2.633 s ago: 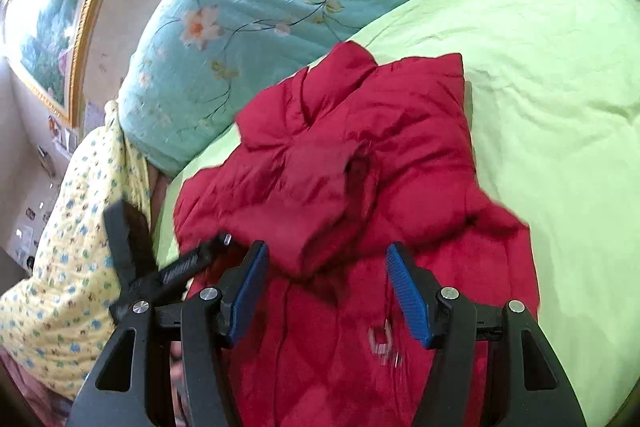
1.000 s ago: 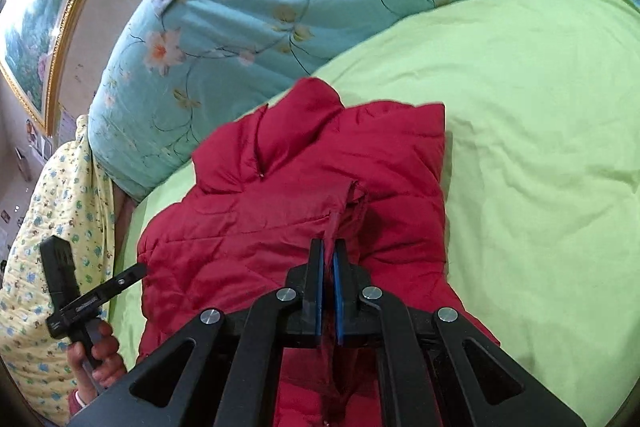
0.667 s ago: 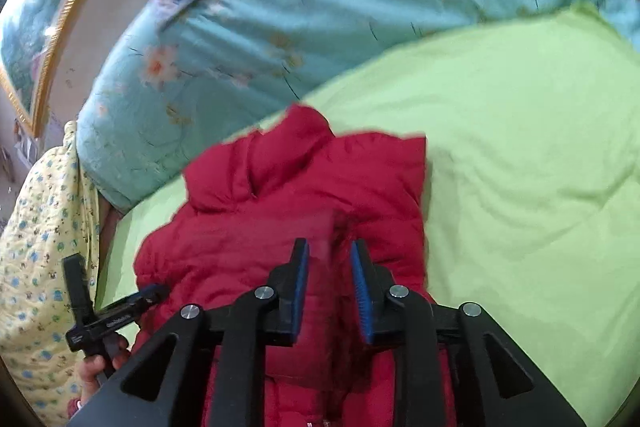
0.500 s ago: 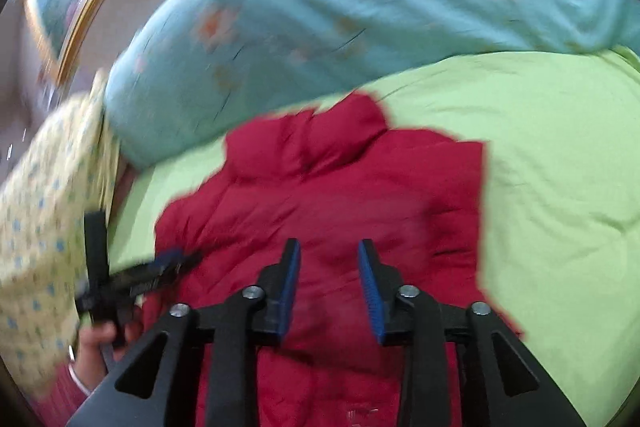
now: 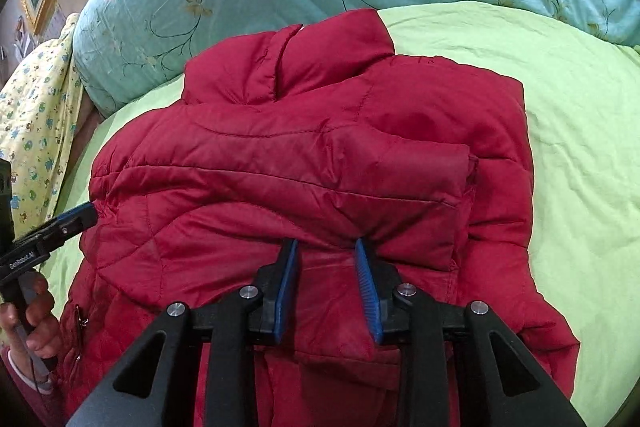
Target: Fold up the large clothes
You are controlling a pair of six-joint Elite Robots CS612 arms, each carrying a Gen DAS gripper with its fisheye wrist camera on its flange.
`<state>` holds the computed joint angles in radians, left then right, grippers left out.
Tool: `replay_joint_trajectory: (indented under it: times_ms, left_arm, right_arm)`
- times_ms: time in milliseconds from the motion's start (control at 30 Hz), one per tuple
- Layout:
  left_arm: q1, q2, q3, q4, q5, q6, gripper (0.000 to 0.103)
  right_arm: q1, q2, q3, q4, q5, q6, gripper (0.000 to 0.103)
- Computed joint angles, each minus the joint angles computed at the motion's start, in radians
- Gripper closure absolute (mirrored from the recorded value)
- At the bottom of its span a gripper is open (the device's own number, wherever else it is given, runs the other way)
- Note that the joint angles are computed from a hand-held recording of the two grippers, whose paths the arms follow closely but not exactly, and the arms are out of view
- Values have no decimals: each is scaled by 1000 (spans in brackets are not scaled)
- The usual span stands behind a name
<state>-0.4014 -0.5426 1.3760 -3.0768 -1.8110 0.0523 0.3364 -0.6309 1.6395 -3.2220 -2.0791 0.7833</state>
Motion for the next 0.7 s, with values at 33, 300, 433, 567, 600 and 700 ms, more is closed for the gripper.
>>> replay_joint_trajectory:
  times_ms: [33, 300, 433, 567, 600, 700]
  left_arm:
    - [-1, 5, -8, 22, 20, -4, 41]
    - [3, 29, -30, 28, 30, -24, 41]
    - [3, 31, -30, 22, 31, -25, 41]
    - [4, 34, -31, 19, 31, -20, 41]
    - [4, 34, -31, 19, 30, -21, 41]
    - [5, 36, -31, 17, 28, -23, 41]
  right_arm:
    - [-1, 0, 0, -1, 3, 1, 72]
    - [26, -23, 20, -41, -37, 8, 69]
    - [15, -21, 16, 36, -26, 38, 70]
    - [5, -12, 12, 39, -11, 44, 71]
    - [7, -12, 11, 45, -16, 44, 71]
    - [8, -8, 7, 50, -22, 38, 71]
